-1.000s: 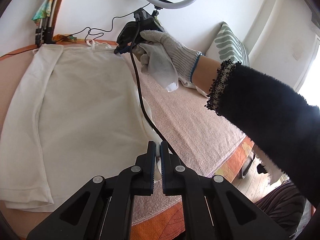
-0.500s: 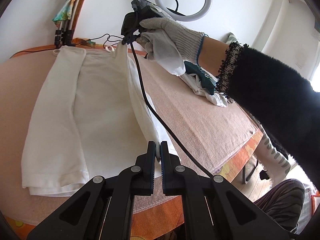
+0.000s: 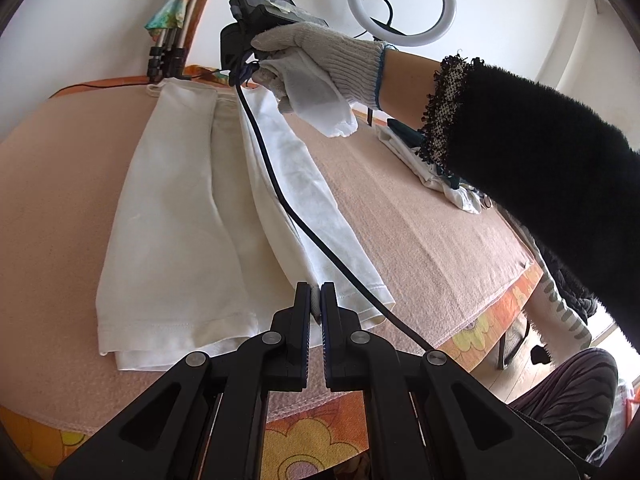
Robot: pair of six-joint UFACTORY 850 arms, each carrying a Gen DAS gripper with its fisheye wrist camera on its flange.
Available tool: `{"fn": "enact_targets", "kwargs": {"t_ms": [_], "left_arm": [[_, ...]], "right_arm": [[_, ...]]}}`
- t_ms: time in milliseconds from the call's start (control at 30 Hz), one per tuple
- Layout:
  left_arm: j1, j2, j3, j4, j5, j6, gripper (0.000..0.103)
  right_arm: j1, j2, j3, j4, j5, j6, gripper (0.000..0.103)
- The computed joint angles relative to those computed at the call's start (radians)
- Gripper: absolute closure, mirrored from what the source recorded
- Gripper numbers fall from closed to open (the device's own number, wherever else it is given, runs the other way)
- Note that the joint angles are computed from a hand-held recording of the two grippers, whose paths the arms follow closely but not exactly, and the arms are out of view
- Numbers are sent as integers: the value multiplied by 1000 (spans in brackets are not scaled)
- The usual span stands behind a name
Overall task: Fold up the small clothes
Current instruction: 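Open the right tool and withdraw it from the folded side, then grasp the camisole hem with the left tool while the right tool grasps it too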
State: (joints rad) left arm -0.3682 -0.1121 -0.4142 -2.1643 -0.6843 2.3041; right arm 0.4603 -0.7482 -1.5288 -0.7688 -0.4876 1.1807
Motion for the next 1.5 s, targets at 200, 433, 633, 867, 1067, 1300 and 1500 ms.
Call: {"fn": "enact_targets", "kwargs": {"t_ms": [200,433,633,867,1067,1300,1500], "left_arm": [[5,-16,-7,7,14,-8,99],[1,-11,-8,6,36,-14,99],[-6,18,-2,22,98,-45,80],[43,97,40,75,69,-58,70],[124,161,56,138,49,-83,56],[220,109,-34,336,59,-269,56],[263,10,-107,499,74,-419,56]], "right_arm": [[10,-37,-38,22,-32,-48,98],[-6,-33,-23,60,14,-80,98],[-23,79,97,-65,138,82,63],[-18,327,360,-415,211,503,63],[23,559,626,-642,230,833,63],[133,754,868,-784,223,1140,63],[233,807,993,-1002,255,1489,63]]}}
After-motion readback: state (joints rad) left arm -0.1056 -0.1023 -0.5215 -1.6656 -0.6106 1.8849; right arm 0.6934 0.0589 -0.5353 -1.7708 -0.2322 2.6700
